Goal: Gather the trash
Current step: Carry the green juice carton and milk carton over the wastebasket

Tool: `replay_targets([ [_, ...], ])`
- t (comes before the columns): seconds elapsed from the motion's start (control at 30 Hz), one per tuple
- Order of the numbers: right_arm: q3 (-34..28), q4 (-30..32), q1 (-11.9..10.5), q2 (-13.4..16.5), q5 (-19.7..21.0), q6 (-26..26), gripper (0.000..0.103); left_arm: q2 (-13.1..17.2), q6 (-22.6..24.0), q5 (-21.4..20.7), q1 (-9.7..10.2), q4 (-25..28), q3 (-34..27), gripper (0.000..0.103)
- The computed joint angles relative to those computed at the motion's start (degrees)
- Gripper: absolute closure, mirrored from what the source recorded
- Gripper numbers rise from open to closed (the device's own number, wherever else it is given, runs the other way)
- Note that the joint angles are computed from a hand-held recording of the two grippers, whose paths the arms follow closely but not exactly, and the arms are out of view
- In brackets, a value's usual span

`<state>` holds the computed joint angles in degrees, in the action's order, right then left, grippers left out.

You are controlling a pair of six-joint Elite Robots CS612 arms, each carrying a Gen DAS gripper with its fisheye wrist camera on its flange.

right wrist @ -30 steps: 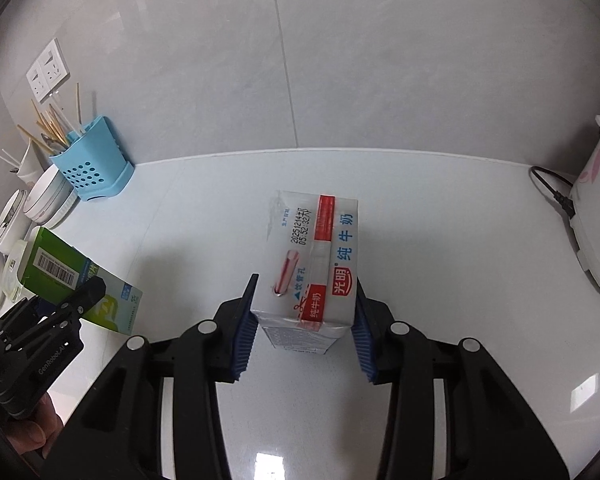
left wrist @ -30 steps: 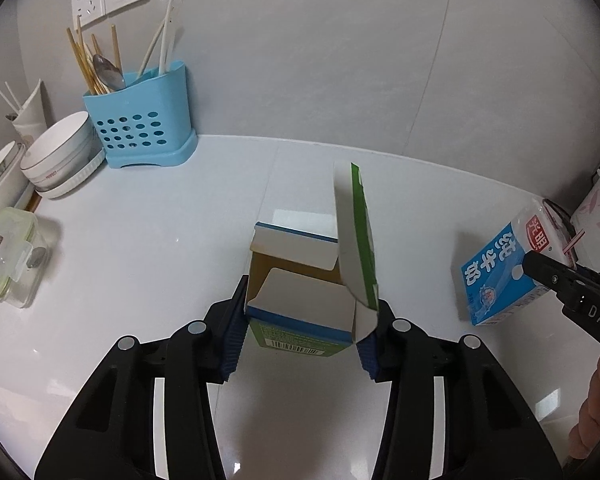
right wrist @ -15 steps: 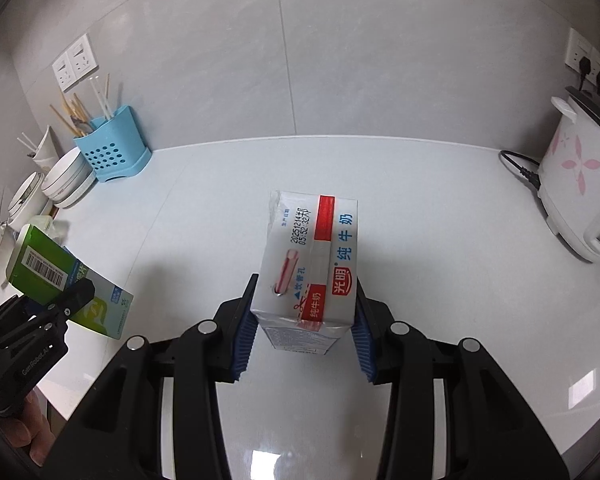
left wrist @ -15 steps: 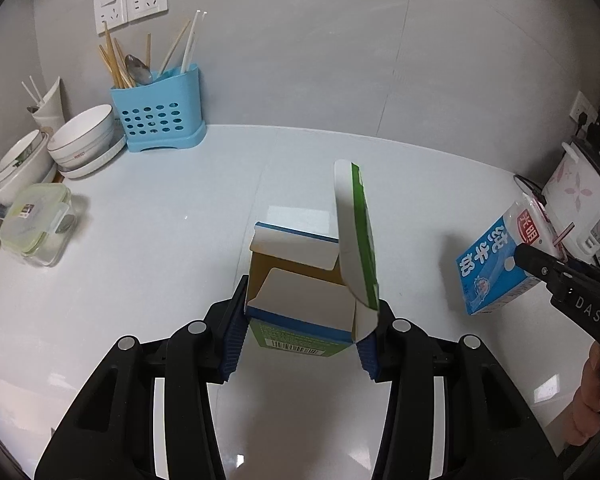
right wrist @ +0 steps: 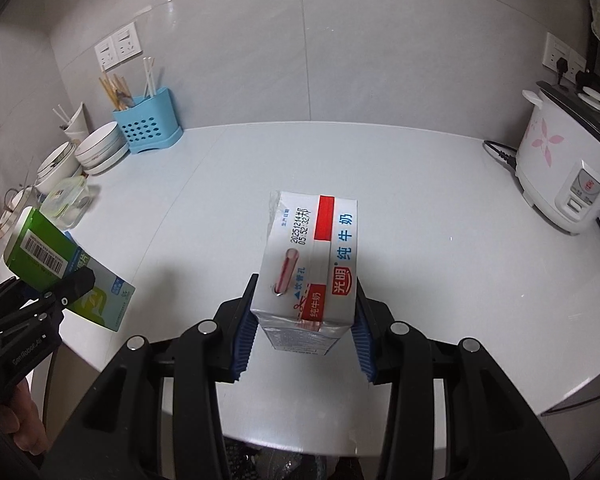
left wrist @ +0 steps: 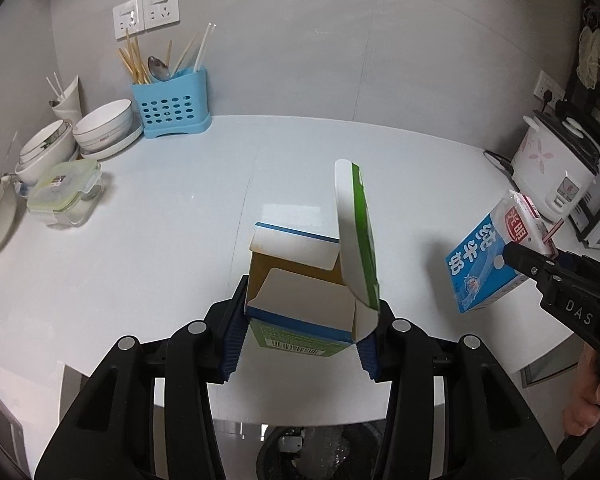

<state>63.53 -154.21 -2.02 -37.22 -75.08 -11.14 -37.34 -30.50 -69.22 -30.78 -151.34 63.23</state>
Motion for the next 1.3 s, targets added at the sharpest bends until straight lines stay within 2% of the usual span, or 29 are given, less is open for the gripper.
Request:
replay_targets([
  [0.37, 13.8, -5.1, -0.6, -7.4, 3.5, -3.8, 0.063, -6.0, -1.6, -0.4, -2.25, -5.1, 12.3, 0.058],
  [0.63, 21.1, -6.9, -0.8, -10.4, 5.7, -5.8, 0.063, -8.7, -3.4, -0.4, -3.54, -7.4, 19.3, 0.058],
  [0.9, 25.1, -5.6, -0.7, -10.9, 5.3, -8.6, 0.063, -9.4, -6.7, -3.6, -4.09, -9.2, 24.2, 0.058],
  [1.3, 26.9, -2.1, 0.2, -7.9, 1.8, -11.1, 0.063, -6.4, -9.8, -8.1, -4.59, -11.2, 26.5, 0.058],
])
